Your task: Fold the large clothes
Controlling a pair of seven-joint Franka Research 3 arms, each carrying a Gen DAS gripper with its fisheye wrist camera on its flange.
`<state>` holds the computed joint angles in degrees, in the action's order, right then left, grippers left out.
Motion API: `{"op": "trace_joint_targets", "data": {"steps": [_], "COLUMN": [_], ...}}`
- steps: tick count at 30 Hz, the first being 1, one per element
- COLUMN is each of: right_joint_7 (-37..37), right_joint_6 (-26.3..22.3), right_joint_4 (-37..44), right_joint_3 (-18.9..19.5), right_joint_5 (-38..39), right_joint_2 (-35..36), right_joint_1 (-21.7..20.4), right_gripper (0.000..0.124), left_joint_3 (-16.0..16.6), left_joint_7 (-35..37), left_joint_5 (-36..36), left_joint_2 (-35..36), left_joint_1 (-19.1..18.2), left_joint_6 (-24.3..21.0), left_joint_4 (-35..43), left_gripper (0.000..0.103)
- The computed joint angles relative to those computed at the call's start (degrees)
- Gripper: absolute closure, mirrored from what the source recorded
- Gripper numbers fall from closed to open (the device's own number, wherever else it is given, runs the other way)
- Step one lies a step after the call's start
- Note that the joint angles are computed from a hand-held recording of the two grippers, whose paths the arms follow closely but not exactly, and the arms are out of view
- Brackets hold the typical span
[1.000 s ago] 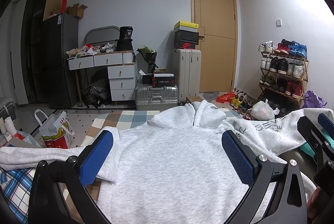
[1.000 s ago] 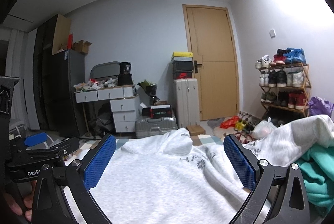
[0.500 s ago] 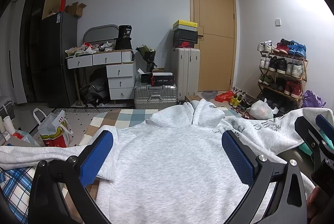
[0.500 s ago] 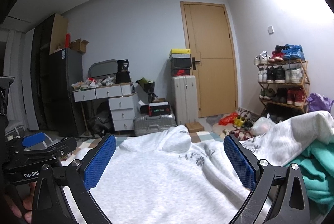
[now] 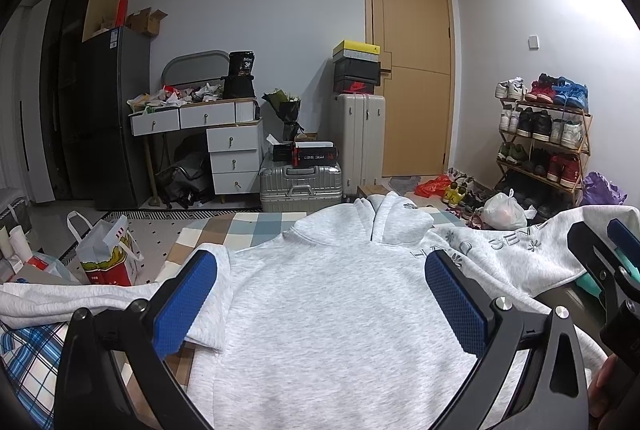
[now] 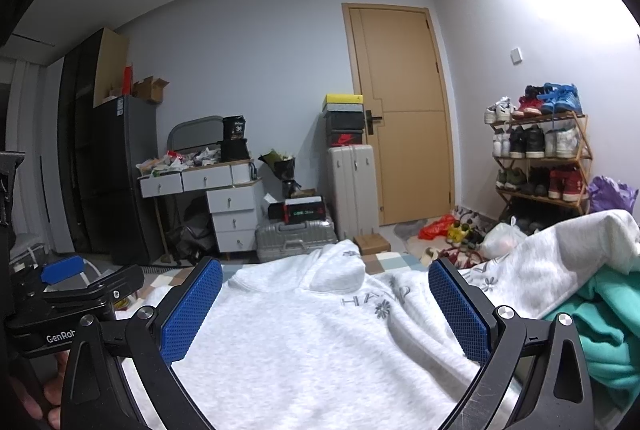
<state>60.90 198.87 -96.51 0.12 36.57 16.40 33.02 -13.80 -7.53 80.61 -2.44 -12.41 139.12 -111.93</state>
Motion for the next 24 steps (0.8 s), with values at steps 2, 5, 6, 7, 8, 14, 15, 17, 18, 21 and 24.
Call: {"op": "trace_joint_targets", "data": {"steps": [2, 5, 6, 7, 8, 14, 15, 17, 18, 21, 24], "right_joint_7": [0.23, 0.28, 0.18, 0.03, 0.02, -0.15, -0.39, -0.93, -1.19, -4.07, -4.48], "right_joint_6": [0.10, 0.07, 0.03, 0.11, 0.02, -0.06, -0.11, -0.26, -0.35, -0.87, -1.79], "right_joint_4": [-0.04, -0.02, 0.03, 0.10, 0.10, -0.18, -0.10, 0.14, 0.36, 1.55, 2.29], "right_joint_3": [0.28, 0.25, 0.06, -0.18, -0.19, -0.48, -0.86, -1.53, -1.82, -5.54, -6.16], "right_joint_5": [-0.34, -0.38, -0.24, -0.04, 0.02, 0.46, 0.90, 1.77, 2.09, 5.70, 7.32], "right_joint_2": [0.04, 0.04, 0.02, 0.12, 0.04, -0.16, -0.16, -0.06, 0.06, 0.79, 1.16], "right_joint_1": [-0.27, -0.27, -0.09, 0.15, 0.15, 0.32, 0.67, 1.37, 1.62, 5.16, 5.40], "right_gripper": [0.021, 0.021, 0.021, 0.021, 0.021, 0.021, 0.021, 0.021, 0.021, 0.021, 0.021], "left_joint_3": [-0.01, -0.03, 0.04, 0.07, 0.09, 0.01, 0.00, -0.01, -0.03, 0.01, 0.12], "left_joint_7": [-0.15, -0.04, -0.17, -0.46, -0.55, -0.54, -0.64, -0.90, -1.14, -1.12, 0.05], "left_joint_5": [0.11, 0.11, 0.05, 0.21, 0.29, 0.33, 0.35, 0.33, 0.39, 0.31, -0.62], "left_joint_2": [0.06, 0.26, 0.15, 0.03, -0.03, -0.24, -0.26, -0.40, -0.49, -0.64, -0.18], "left_joint_1": [-0.03, -0.14, -0.12, -0.10, -0.07, 0.00, 0.02, 0.06, 0.09, 0.23, 0.38], "left_joint_6": [-0.06, -0.33, -0.21, -0.09, 0.04, -0.02, -0.05, -0.09, -0.19, 0.25, 1.00], "left_joint_4": [0.08, 0.30, 0.22, 0.12, 0.09, -0.21, -0.23, -0.33, -0.39, -0.63, -0.40], "left_gripper": [0.001, 0.001, 0.001, 0.001, 0.001, 0.001, 0.001, 0.001, 0.001, 0.001, 0.001]}}
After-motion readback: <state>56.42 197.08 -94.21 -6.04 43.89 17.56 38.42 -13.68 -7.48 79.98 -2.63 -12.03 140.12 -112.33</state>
